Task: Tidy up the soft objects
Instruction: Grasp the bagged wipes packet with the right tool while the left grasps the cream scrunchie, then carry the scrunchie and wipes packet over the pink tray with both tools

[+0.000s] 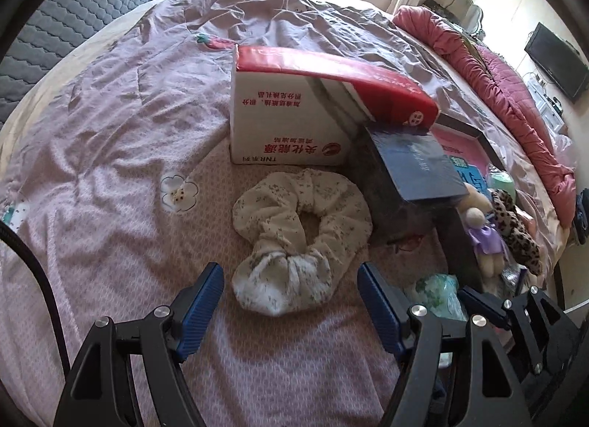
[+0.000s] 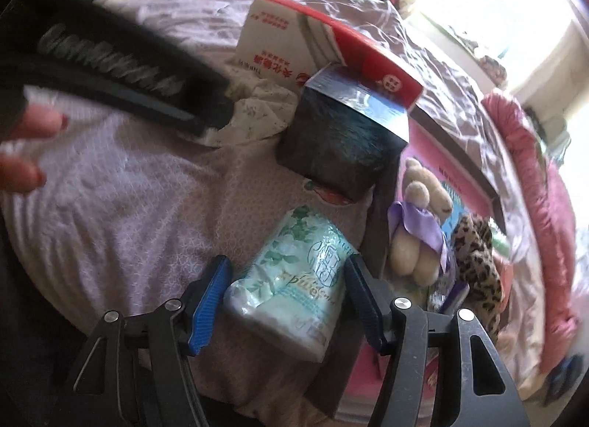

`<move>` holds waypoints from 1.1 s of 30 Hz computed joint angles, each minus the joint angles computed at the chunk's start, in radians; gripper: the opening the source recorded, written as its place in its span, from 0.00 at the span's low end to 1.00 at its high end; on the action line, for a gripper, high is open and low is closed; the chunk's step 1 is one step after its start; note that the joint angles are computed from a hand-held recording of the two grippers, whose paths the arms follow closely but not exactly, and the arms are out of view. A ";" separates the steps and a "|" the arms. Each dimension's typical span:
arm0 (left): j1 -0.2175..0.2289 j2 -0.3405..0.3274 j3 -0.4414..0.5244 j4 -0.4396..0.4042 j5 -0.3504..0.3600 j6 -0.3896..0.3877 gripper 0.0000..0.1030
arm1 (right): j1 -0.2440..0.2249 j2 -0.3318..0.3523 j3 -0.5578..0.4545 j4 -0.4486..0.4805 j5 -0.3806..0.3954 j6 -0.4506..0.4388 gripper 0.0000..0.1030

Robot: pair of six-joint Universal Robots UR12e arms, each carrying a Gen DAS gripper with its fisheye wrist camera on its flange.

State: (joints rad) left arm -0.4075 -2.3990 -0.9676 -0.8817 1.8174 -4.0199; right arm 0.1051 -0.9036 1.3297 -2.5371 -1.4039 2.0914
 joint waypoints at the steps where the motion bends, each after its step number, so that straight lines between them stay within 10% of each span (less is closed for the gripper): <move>1: 0.001 -0.004 0.006 -0.012 0.000 -0.001 0.72 | 0.002 0.002 0.001 -0.010 -0.005 -0.010 0.62; 11: 0.012 -0.036 0.044 -0.045 -0.017 0.010 0.75 | -0.011 0.050 -0.080 0.037 0.082 0.072 0.47; 14: 0.010 -0.043 0.047 -0.041 0.013 0.013 0.75 | -0.038 0.066 -0.140 0.156 0.213 0.183 0.45; 22: 0.026 -0.014 -0.035 0.103 -0.002 -0.008 0.21 | -0.082 0.082 -0.221 0.387 0.438 0.313 0.42; 33: 0.002 0.037 -0.103 0.212 0.052 0.021 0.13 | -0.083 0.035 -0.169 0.351 0.490 0.275 0.42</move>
State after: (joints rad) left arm -0.4051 -2.3617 -1.0702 -0.6700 1.8699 -3.9993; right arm 0.0222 -0.8691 1.1608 -2.1863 -0.9139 2.3668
